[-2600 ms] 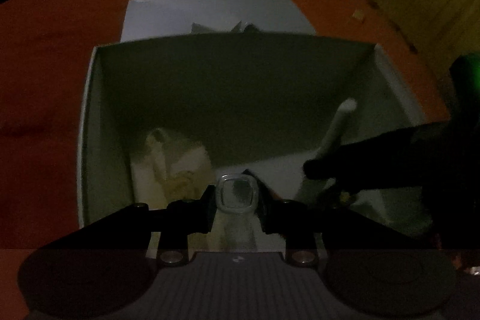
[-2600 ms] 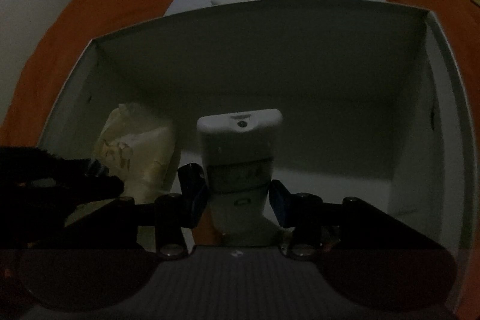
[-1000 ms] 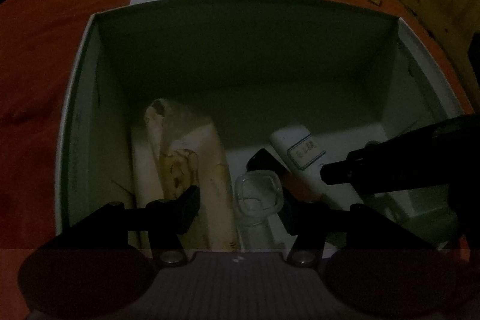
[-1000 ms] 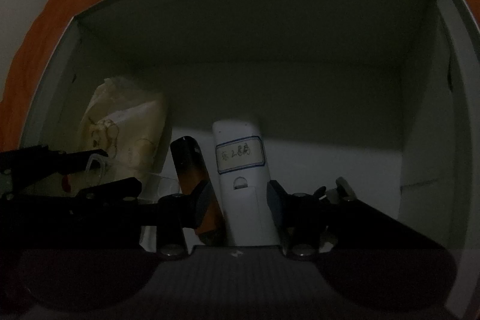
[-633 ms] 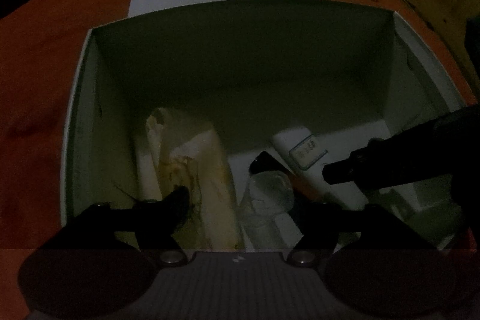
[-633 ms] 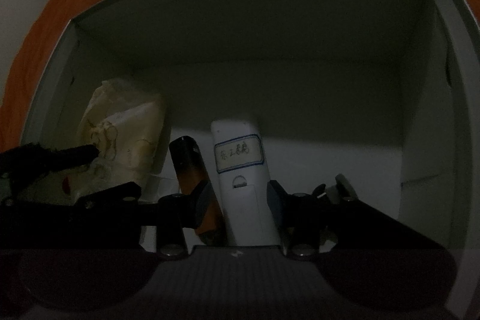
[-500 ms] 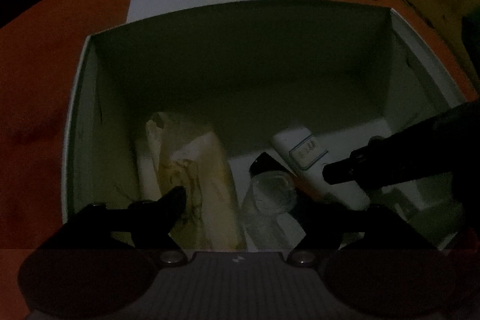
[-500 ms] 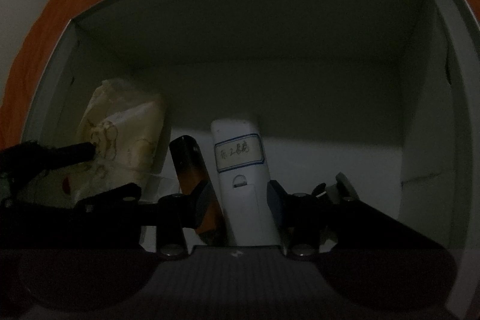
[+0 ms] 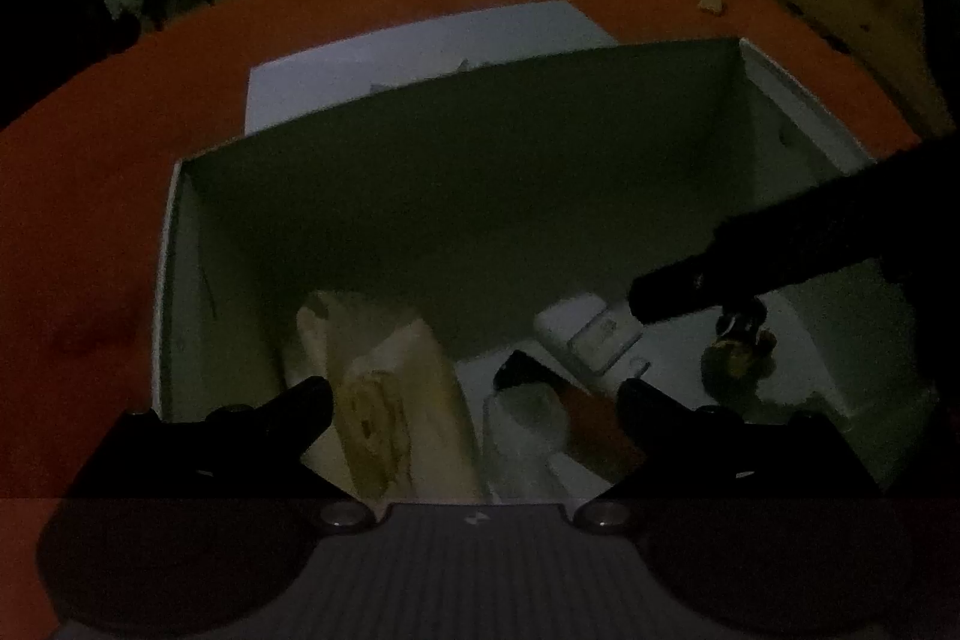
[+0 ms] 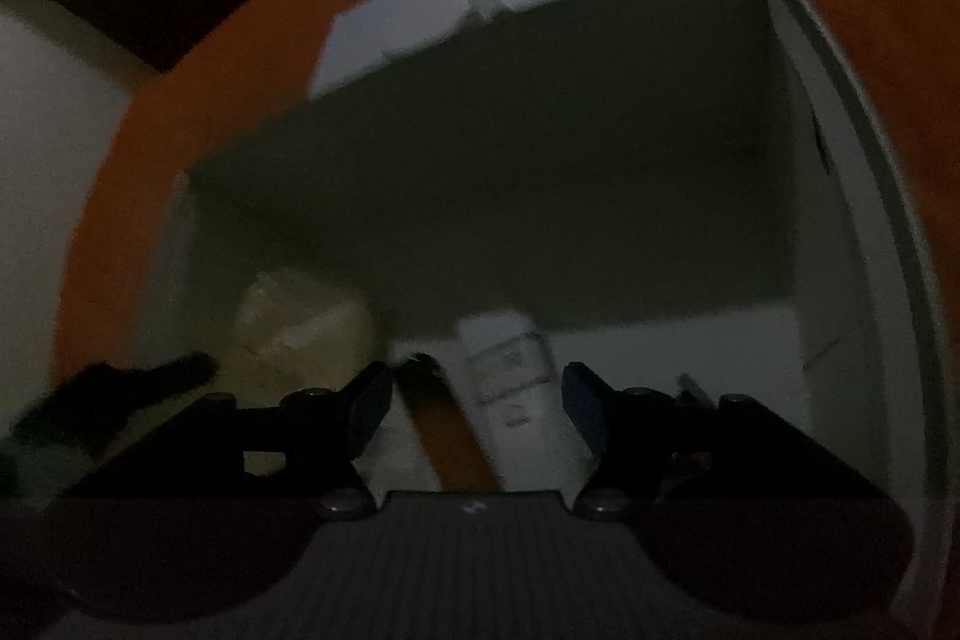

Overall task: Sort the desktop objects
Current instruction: 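Open both tools and withdraw them from the box, then grasp the white block with the left tool while the right grasps the clear tube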

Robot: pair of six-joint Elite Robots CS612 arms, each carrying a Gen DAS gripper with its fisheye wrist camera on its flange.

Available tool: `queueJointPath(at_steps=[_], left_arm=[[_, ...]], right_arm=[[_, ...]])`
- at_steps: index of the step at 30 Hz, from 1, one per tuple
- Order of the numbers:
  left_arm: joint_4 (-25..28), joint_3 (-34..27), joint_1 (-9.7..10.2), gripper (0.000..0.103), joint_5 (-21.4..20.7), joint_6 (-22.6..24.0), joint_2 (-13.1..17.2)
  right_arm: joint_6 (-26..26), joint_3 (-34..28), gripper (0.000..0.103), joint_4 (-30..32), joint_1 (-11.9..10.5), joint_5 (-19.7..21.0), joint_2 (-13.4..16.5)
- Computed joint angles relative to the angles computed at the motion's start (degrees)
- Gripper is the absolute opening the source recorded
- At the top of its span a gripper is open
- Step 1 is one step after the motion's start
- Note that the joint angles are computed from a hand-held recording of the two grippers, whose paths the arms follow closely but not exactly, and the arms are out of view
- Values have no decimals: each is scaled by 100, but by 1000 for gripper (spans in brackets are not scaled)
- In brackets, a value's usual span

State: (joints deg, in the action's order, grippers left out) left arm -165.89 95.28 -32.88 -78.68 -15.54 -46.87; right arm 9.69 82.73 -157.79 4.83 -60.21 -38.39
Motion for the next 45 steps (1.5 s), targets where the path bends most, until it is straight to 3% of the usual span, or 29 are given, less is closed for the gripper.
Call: queueJointPath(at_steps=[5, 7, 9, 13, 16, 21, 23, 25, 31, 37, 40, 42, 43, 45], left_arm=[[-40, -41, 5, 102, 13, 208, -84], [-237, -53, 6, 103, 149, 465, -130], [-532, -71, 3, 103, 340, 835, -156], [-1235, -266, -31, 103, 1029, 2040, -15], [-1487, -608, 35, 103, 1265, 2494, 198], [-963, -1468, 175, 103, 1458, 2224, 671], [-814, -1862, 222, 103, 1575, 2258, 949], [-659, -2256, 261, 103, 1688, 2362, 1231], [358, -3116, 325, 102, 1570, 2494, 1787], [1042, -3476, 291, 102, 2106, 2024, 1990], [1516, -3652, 306, 102, 2026, 1620, 1980], [1645, -3709, 308, 102, 1965, 1546, 1972], [1665, -3709, 311, 102, 1932, 1558, 1955], [1675, -3685, 304, 102, 1967, 1595, 1932]], right_arm=[[107, -74, 72, -197, -75, 293, -135], [81, -173, 73, -288, -111, 369, -170], [1, -337, 82, -336, -131, 334, -179], [-405, -786, 89, -341, -94, -102, -92], [-678, -1245, 89, -92, -38, -499, 80], [-1478, -2155, 85, 754, 66, -753, 552], [-2001, -2612, 68, 1197, 125, -859, 817], [-2383, -3058, 63, 1584, 177, -999, 1094], [-2596, -4234, 56, 2561, 220, -1243, 1823], [-2980, -4644, 55, 3152, 290, -1276, 2057], [-3197, -4789, 53, 3278, 403, -1718, 2143], [-3319, -4880, 44, 3285, 476, -2040, 2205], [-3309, -4977, 28, 3367, 492, -2124, 2258], [-3150, -5081, 24, 3417, 481, -2124, 2326]])
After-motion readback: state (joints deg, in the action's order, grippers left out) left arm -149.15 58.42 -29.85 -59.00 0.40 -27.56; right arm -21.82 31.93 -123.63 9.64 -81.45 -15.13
